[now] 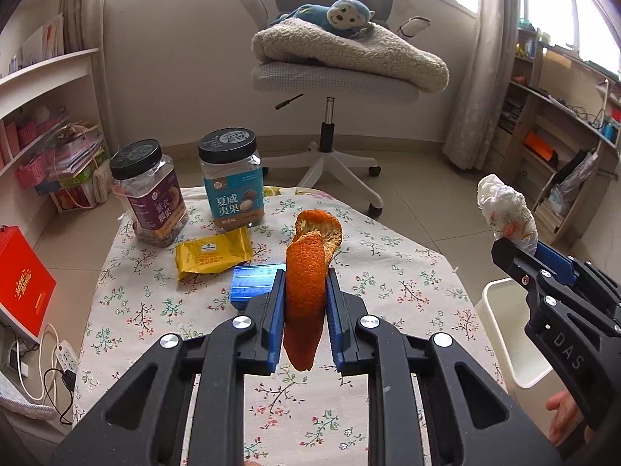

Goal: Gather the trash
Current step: 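Carry the tissue bundle to the bin and open the right tool while the left tool carries the peel, then lower the orange peel into the white bin and open the left tool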

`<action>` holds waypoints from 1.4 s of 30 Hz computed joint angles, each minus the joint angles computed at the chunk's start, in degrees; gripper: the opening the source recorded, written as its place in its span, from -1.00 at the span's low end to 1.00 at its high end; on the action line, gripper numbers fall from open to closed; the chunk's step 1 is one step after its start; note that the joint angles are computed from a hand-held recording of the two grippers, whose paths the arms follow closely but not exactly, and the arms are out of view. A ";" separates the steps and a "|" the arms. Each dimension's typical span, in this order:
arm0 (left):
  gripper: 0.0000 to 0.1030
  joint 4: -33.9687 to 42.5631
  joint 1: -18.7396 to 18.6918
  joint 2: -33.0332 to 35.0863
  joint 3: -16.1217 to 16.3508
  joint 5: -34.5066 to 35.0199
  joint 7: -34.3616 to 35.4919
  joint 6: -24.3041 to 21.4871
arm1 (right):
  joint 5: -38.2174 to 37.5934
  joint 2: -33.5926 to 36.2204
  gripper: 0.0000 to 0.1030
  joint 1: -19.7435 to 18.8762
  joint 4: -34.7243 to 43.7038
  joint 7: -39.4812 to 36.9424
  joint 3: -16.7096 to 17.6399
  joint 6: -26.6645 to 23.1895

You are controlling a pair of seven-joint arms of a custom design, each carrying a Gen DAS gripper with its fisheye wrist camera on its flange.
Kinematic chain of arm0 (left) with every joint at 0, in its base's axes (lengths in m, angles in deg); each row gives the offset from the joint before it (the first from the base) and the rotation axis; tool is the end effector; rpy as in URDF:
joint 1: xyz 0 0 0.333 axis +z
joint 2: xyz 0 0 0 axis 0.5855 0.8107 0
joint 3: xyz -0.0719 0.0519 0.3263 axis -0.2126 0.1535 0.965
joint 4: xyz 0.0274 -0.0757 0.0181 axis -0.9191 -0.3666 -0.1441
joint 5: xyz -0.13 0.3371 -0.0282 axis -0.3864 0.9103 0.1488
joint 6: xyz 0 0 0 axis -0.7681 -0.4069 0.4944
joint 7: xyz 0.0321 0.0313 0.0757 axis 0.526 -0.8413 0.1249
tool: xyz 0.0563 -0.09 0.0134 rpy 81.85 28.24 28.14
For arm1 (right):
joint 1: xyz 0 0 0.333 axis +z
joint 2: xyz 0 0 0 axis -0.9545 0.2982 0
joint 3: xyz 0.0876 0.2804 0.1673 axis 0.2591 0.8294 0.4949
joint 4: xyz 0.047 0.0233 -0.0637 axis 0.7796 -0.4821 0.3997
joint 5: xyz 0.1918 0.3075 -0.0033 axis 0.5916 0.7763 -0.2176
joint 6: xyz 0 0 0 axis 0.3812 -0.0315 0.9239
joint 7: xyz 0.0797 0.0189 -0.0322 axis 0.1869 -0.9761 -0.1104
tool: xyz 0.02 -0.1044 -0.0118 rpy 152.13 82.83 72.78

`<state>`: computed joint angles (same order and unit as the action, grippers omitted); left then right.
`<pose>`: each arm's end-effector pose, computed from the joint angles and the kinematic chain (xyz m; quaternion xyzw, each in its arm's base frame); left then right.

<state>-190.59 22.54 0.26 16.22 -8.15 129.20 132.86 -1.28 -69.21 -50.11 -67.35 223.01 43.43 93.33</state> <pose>0.4108 -0.2766 0.6295 -0.6231 0.6590 -0.3258 0.2671 0.4015 0.3446 0.6362 -0.6367 0.6144 -0.3064 0.3510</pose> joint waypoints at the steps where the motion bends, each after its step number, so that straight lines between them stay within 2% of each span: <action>1: -0.62 0.47 -0.14 0.46 -0.27 0.05 -0.06 -0.06 | 0.12 -0.79 -0.35 -0.18 -0.68 0.11 -0.27 -0.18; 7: -0.62 3.43 -1.77 3.33 -1.66 0.85 -0.65 -0.63 | 1.48 -5.86 -0.34 -3.26 -5.16 1.20 -0.15 -0.69; 19: -0.62 10.59 -6.99 10.24 -2.89 3.43 -0.88 -1.91 | 8.75 -15.60 -0.28 -12.92 -13.53 2.63 0.93 -4.19; 21: -0.62 11.99 -8.10 11.65 -3.06 4.04 -0.88 -2.13 | 9.45 -17.60 -0.16 -14.76 -14.96 3.25 1.44 -5.24; 22: -0.62 12.54 -8.66 12.28 -3.11 4.44 -1.02 -2.17 | 9.55 -18.53 0.14 -15.85 -15.48 3.71 1.92 -6.18; 23: -0.62 13.28 -9.26 13.06 -3.15 4.61 -0.85 -2.28 | 9.25 -19.64 0.35 -17.05 -16.12 4.55 2.51 -7.06; 28: -0.62 17.47 -12.52 17.34 -3.21 3.26 1.00 -2.85 | 8.90 -25.02 0.76 -21.64 -19.26 7.20 3.58 -10.16; 34: -0.62 23.29 -16.93 22.97 -3.04 2.45 2.70 -4.69 | 11.57 -30.83 0.86 -25.63 -23.60 7.86 2.42 -9.64; 42: -0.60 33.48 -21.53 31.51 -3.72 -6.46 8.29 -6.61 | 14.89 -36.08 0.86 -31.15 -26.85 6.53 2.74 -8.68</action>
